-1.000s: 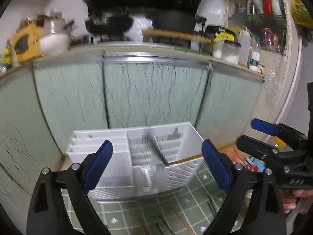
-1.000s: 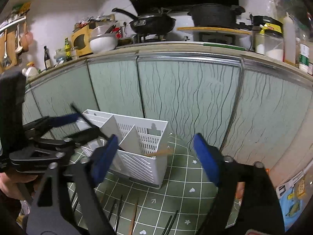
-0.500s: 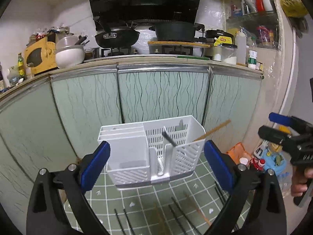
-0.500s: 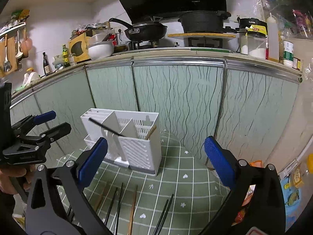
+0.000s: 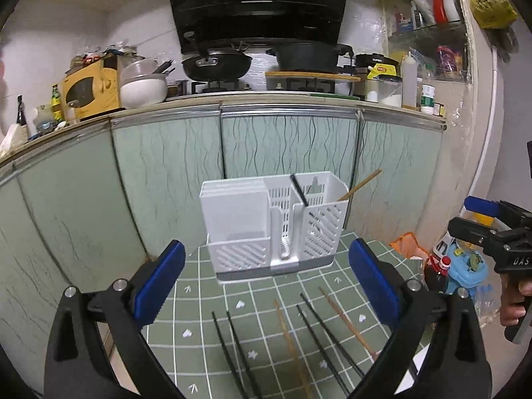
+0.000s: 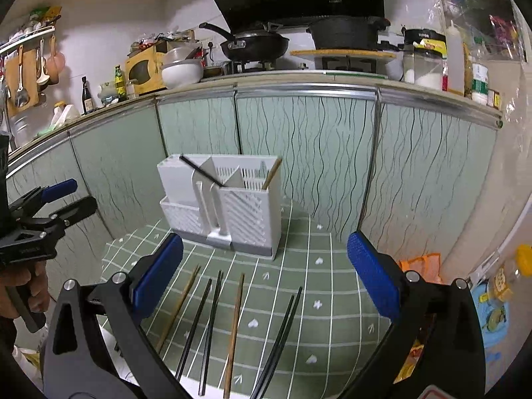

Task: Organize utensils
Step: 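Move both open tools back over the remaining chopsticks on the table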

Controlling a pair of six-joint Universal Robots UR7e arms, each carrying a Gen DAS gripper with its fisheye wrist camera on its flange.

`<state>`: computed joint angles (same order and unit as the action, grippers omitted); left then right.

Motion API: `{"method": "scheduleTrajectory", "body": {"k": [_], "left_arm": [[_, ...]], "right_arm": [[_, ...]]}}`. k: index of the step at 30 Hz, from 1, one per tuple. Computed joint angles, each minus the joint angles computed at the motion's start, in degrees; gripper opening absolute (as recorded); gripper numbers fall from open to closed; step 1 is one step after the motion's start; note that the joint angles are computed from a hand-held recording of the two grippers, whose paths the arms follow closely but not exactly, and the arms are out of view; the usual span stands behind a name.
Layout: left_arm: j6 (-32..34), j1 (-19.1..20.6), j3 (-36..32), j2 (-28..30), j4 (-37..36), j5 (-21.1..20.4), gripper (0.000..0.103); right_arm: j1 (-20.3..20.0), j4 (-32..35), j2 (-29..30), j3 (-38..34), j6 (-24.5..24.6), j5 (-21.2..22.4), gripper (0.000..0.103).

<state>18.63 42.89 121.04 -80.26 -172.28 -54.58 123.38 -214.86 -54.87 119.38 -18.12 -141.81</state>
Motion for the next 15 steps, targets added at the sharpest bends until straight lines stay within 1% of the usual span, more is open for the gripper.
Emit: {"method": "scheduleTrajectory", "body": {"k": [4, 8, 13, 15], "left_arm": [[0.22, 0.77, 2.25, -1.6, 0.18, 0.94, 0.096], [0.11, 2.16, 4.31, -3.03, 0.31, 0.72, 0.096], [0.28, 3.7, 6.38, -4.46, 0.09, -1.47, 0.096], [1.46, 3.9, 7.48, -4.58, -1.19, -1.07, 0.096]], "right_arm": [[0.0, -1.43, 0.65, 2.14, 0.51, -0.06, 0.095], [-0.05, -3.75, 1.81, 4.07, 0.09, -0.46, 0.095], [-0.53, -6.19, 2.86, 6.02, 0.25, -0.56, 0.095], [-0.85, -6.95, 3.2, 6.68, 0.43, -0.78, 0.095]]}}
